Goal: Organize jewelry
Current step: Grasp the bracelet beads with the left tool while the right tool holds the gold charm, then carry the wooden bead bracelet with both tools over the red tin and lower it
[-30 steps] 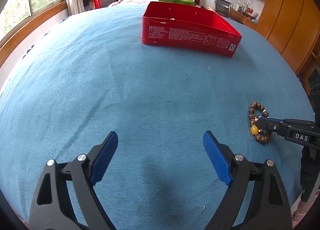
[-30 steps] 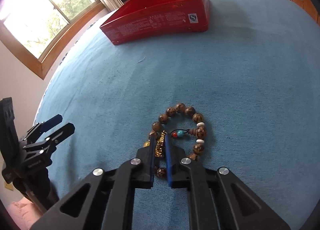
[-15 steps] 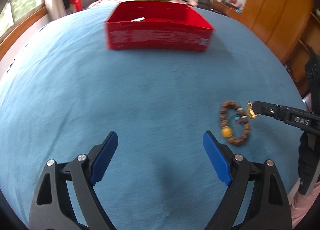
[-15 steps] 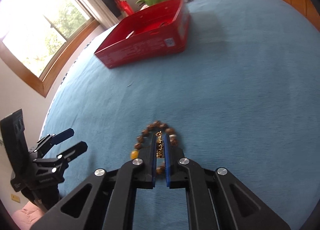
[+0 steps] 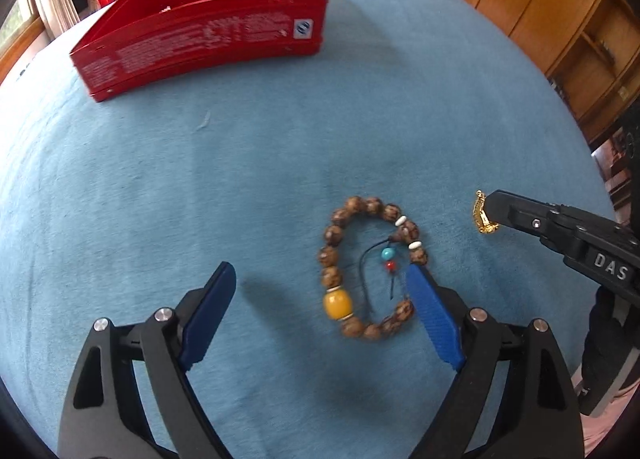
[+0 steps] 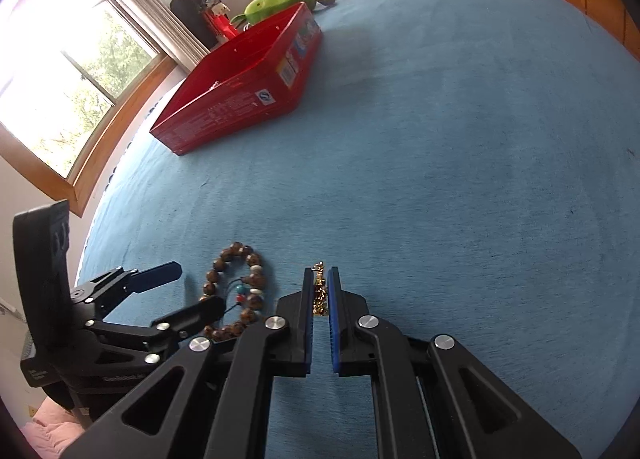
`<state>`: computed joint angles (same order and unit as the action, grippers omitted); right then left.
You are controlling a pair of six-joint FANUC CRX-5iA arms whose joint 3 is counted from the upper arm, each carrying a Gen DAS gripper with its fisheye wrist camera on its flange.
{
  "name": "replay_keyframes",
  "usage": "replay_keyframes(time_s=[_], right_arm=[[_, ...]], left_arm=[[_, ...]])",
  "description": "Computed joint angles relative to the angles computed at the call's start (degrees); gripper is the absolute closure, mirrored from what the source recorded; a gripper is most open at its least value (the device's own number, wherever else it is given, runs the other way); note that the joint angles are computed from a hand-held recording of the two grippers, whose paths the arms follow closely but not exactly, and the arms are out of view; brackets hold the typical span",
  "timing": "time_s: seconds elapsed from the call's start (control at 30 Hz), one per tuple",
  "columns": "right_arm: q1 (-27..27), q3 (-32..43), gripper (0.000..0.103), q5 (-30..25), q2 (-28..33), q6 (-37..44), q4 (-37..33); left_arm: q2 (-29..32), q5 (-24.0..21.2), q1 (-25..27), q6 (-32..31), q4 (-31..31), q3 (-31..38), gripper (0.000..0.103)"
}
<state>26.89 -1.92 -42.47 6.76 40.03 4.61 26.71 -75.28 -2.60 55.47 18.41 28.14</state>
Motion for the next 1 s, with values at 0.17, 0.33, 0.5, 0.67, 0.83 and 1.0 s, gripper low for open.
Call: replay_keyframes(time_s=[0.17, 0.33, 0.5, 0.67, 0.83, 1.0], right_arm=[[-1.0, -0.5, 0.097, 1.2, -0.3, 2.5, -2.4], [-1.4, -0.2, 0.097, 1.8, -0.1, 4.2, -3.9], [-1.3, -0.2, 0.097, 2.2, -0.2, 4.5, -3.9], [-0.9, 0.1, 0.097, 2.5, -0.4, 4.9, -4.0], [-0.5, 1.7, 0.097, 2.5, 0.3, 6.2, -4.2], [-0.1, 4.0, 0.097, 2.1, 1.8, 7.4, -4.9]], left_arm=[[0.6, 0.4, -1.9, 1.0, -1.0, 0.3, 0.013], [0.0, 1.5, -3.0, -1.6, -1.5, -0.5, 0.064], [1.0, 0.7, -2.2, -1.5, 0.6, 0.3, 0.083], [2.0, -1.1, -0.2, -2.4, 3.9, 1.1, 0.092], [1.5, -1.1, 2.3, -3.6, 7.2, 1.0, 0.094], [0.4, -1.0, 3.3, -4.1, 7.2, -0.9, 0.094]])
